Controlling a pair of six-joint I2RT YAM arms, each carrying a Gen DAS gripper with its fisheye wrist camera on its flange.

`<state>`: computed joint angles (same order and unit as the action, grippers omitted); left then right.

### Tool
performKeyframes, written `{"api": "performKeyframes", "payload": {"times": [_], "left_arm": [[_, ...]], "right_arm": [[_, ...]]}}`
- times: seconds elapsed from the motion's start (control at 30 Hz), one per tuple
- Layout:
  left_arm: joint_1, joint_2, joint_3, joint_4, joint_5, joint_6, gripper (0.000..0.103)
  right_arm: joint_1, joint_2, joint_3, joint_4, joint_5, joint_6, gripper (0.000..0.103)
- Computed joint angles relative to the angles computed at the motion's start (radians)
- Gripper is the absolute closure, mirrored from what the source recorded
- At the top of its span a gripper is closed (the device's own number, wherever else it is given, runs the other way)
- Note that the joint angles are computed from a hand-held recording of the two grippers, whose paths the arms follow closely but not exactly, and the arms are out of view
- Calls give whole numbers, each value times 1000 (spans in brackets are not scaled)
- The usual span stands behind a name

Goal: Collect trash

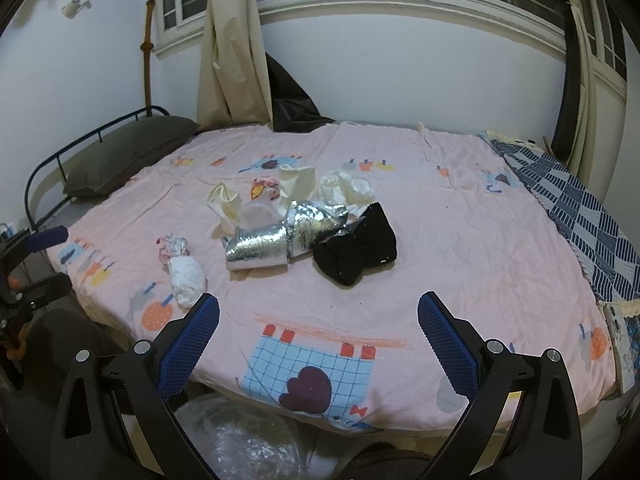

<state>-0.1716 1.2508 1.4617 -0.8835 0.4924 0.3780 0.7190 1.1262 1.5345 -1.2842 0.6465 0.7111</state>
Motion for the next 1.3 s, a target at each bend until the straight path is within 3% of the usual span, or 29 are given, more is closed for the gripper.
{"api": "performKeyframes", "payload": {"times": [0.6,0.8,1.13,1.3], "left_arm": [[21,43,40,-55,15,-24,6],[33,75,72,-87,27,-89,6],[-35,182,101,-31,-94,-255,6],[-52,247,130,-5,-151,-285,6]], "right_arm": [[0,21,3,-17,-8,31,8],[54,91,69,-104,128,101,8],[-129,24,-77,127,1,59,8],[-270,-4,-160,232,-119,42,8]]}}
